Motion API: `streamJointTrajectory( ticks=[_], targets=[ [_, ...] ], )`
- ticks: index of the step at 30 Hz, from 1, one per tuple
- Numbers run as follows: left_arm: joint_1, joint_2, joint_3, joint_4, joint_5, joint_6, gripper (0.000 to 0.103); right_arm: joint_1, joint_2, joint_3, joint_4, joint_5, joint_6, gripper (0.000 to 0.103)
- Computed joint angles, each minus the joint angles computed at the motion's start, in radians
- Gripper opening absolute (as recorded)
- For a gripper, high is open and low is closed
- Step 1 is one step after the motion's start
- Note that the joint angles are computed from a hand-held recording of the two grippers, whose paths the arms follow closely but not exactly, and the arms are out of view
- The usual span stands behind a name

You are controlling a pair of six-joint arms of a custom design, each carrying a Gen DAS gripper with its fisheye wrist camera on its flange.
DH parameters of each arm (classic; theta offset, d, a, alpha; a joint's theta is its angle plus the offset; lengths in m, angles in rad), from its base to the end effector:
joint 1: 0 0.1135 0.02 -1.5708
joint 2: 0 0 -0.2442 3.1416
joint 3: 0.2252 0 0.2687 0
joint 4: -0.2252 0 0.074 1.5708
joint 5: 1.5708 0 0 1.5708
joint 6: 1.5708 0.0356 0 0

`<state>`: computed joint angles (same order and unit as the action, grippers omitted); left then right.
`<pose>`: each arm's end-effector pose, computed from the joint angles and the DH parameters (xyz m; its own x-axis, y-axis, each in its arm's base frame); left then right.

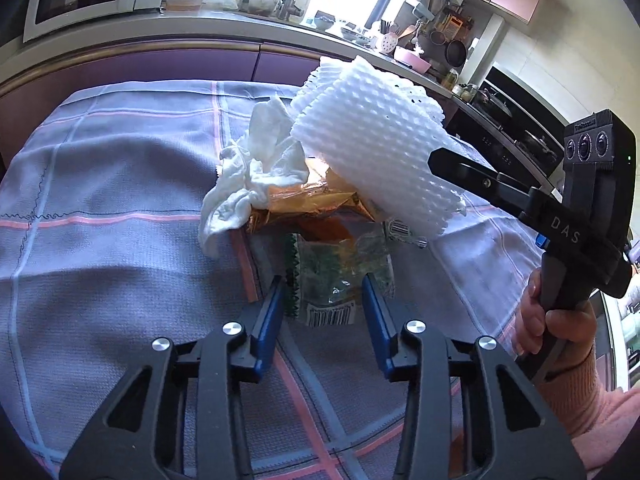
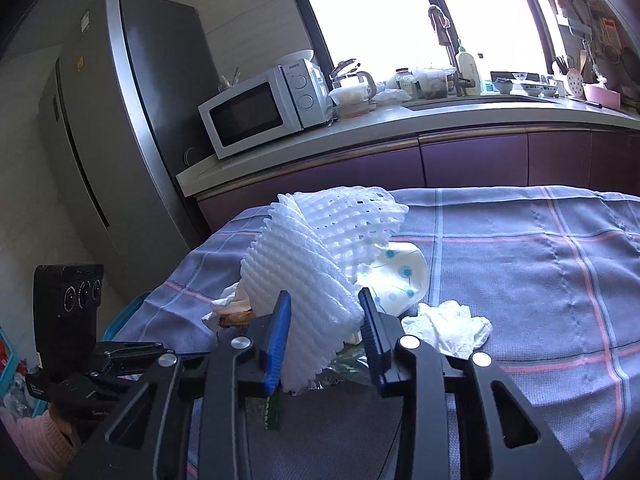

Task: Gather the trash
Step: 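Grasp the green snack packet with the left tool while the right tool grasps a white foam net, then carry packet and foam net to the teal bin and open both tools over it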

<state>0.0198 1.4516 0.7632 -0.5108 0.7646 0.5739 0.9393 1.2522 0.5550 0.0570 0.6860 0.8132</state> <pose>0.2680 -0.0193 0.1430 -0.6536 0.3789 -0.6551 0.7048 0.6201 -0.3445 0.1742 0.2000 0.1626 -0.4782 0.2984 -0.8260 0.0331 0.9460 0.3226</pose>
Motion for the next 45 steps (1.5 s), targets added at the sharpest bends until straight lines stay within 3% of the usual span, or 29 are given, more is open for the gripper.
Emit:
streamJointTrajectory(
  ticks=[8, 17, 45],
  targets=[
    [-0.003, -0.049, -0.025, 0.006, 0.015, -0.013, 0.022, 0.035, -0.043, -0.019, 0.004, 0.016, -0.009, 0.013],
    [0.080, -0.086, -0.020, -0.069, 0.070, 0.047, 0.018, 0.106, -0.095, -0.028, 0.000, 0.072, -0.051, 0.013],
    [0.442, -0.027, 0.115, -0.352, 0.211, 0.348, 0.017, 0.129, 0.009, 0.052, 0.173, -0.049, -0.157, 0.013]
  ],
)
